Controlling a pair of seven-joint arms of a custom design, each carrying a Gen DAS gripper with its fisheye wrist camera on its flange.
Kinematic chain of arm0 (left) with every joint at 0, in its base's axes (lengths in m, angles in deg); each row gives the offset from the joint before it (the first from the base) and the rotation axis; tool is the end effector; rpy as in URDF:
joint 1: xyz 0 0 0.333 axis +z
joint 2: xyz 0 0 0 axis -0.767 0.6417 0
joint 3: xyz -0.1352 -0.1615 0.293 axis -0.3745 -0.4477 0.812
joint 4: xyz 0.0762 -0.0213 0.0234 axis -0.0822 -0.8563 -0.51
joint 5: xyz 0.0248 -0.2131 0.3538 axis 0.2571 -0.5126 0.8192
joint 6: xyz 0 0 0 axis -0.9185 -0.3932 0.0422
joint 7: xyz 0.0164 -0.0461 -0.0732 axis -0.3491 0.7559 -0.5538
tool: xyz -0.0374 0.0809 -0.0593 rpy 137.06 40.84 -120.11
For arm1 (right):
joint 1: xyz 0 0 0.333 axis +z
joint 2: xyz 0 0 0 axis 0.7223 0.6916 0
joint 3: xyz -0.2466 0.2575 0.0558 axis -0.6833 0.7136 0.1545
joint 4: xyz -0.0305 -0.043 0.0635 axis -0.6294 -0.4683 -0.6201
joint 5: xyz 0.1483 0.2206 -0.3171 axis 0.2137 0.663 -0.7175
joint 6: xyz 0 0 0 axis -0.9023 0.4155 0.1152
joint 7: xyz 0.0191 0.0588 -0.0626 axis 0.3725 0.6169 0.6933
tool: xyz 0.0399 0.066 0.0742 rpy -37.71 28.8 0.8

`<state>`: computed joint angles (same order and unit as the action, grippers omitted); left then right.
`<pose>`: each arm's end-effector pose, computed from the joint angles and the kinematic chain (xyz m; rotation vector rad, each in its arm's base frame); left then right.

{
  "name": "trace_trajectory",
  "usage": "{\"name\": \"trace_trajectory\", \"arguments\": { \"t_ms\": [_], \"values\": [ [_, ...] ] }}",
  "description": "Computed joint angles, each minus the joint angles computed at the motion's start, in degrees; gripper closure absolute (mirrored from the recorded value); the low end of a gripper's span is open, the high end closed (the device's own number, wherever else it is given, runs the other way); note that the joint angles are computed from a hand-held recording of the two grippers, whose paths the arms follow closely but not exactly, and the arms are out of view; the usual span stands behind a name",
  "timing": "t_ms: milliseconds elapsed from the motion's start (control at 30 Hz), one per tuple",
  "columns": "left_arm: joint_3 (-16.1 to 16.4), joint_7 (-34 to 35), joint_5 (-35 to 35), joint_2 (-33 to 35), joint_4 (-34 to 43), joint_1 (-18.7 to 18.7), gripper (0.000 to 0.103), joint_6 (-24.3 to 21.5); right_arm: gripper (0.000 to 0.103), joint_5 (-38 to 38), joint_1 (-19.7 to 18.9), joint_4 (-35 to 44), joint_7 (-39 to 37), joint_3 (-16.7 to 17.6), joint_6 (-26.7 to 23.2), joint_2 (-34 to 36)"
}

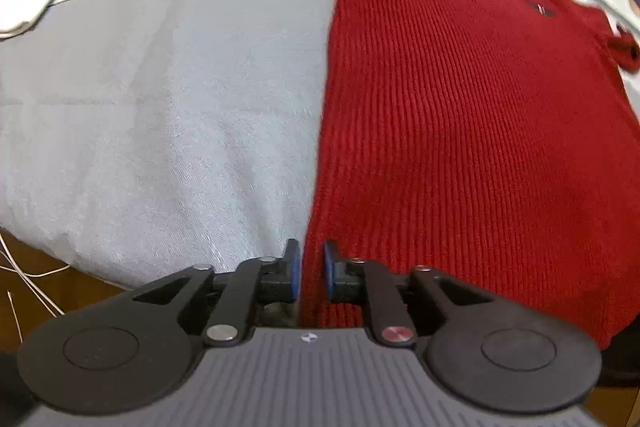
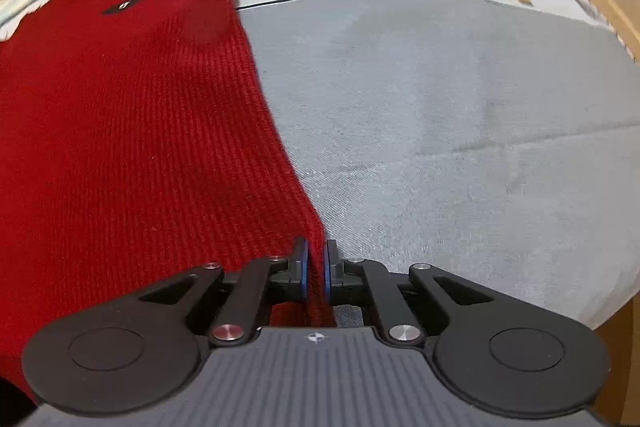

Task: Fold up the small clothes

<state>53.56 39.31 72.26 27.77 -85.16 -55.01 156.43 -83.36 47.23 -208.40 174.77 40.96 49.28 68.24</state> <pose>0.5429 -0.1198 0.5411 -2.0149 2.0172 -0.3752 0.5164 0.0279 0.5167 -1.6979 2.3158 -0.4600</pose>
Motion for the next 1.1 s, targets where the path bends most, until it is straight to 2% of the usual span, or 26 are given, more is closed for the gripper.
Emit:
{"name": "trace_trajectory", "arguments": {
  "t_ms": [33,67,167,200,233,267,300,333,367,400,533,567,667,733,833,967,1100],
  "values": [
    [-0.2,-1.45,1.27,-0.38,-0.49,0.26,0.077,1.87,0.094,-0.07,-0.08,-0.47,0.56,0.02,1.23,-0.43],
    [-0.46,-3.05,3.25,-1.11,-1.38,0.57,0.075,4.95,0.094,-0.7,-0.4,-1.33,1.69,0.18,3.27,-1.27],
    [-0.17,-2.38,3.56,-2.36,-3.05,-0.04,0.075,11.01,0.088,-4.14,-2.04,-4.38,4.62,1.32,11.31,-4.11],
    [0.34,-0.03,1.36,-2.26,-3.14,-0.88,0.075,11.5,0.08,-2.94,-1.62,-5.23,3.33,0.93,13.63,-4.68],
    [0.96,3.07,-1.71,-1.88,-2.93,-1.88,0.074,11.17,0.075,-0.64,-0.73,-5.72,1.02,0.23,14.74,-4.92],
    [1.75,7.12,-6.28,-1.02,-2.05,-3.08,0.063,8.93,0.061,3.71,1.34,-5.69,-3.14,-1.21,14.27,-4.69],
    [2.0,9.66,-9.09,0.12,-0.82,-3.48,0.055,5.52,0.049,7.99,3.05,-5.33,-7.08,-2.44,12.38,-4.26],
    [1.58,10.64,-9.73,1.45,0.83,-3.42,0.045,0.94,0.046,11.64,4.27,-4.15,-10.62,-3.25,8.26,-3.24],
    [0.71,10.68,-7.79,2.15,1.29,-3.16,0.045,-1.06,0.047,12.22,4.08,-2.65,-11.88,-2.71,3.06,-1.93],
    [-0.36,10.05,-3.92,1.95,0.85,-2.94,0.045,0.14,0.049,10.48,3.41,-2.3,-11.79,-1.57,0.93,-1.42],
    [-0.64,9.96,-5.53,0.48,-0.29,-2.81,0.045,4.35,0.048,8.1,2.42,-3.93,-11.61,0.12,6.07,-3.32],
    [-0.63,9.5,-5.85,0.87,0.21,-2.75,0.045,3.7,0.048,8.49,2.26,-4.05,-11.57,0.15,5.99,-3.47],
    [-1.42,7.08,-3.24,3.15,3.13,-2.52,0.044,-2.44,0.048,8.24,2.17,-2.96,-12.17,0.63,1.27,-2.56],
    [-1.83,6.58,-2.24,3.13,3.16,-2.71,0.044,-0.84,0.048,6.79,2.07,-3.52,-12.83,0.87,1.8,-3.21],
    [-1.68,5.87,-3.9,1.89,1.91,-2.86,0.043,5.07,0.049,7.17,1.8,-3.68,-11.25,1.1,3.47,-4.45],
    [-2.1,0.73,-1.36,1.36,1.22,-2.73,0.039,11.4,0.049,4.43,-0.38,-4.76,-5.06,2.88,9.22,-5.91],
    [-2.93,-5.08,4.35,1.03,1.17,-2.47,0.029,16.77,0.049,1.2,-3.25,-7.67,0.97,5.28,22.07,-8.61]
  ]
}}
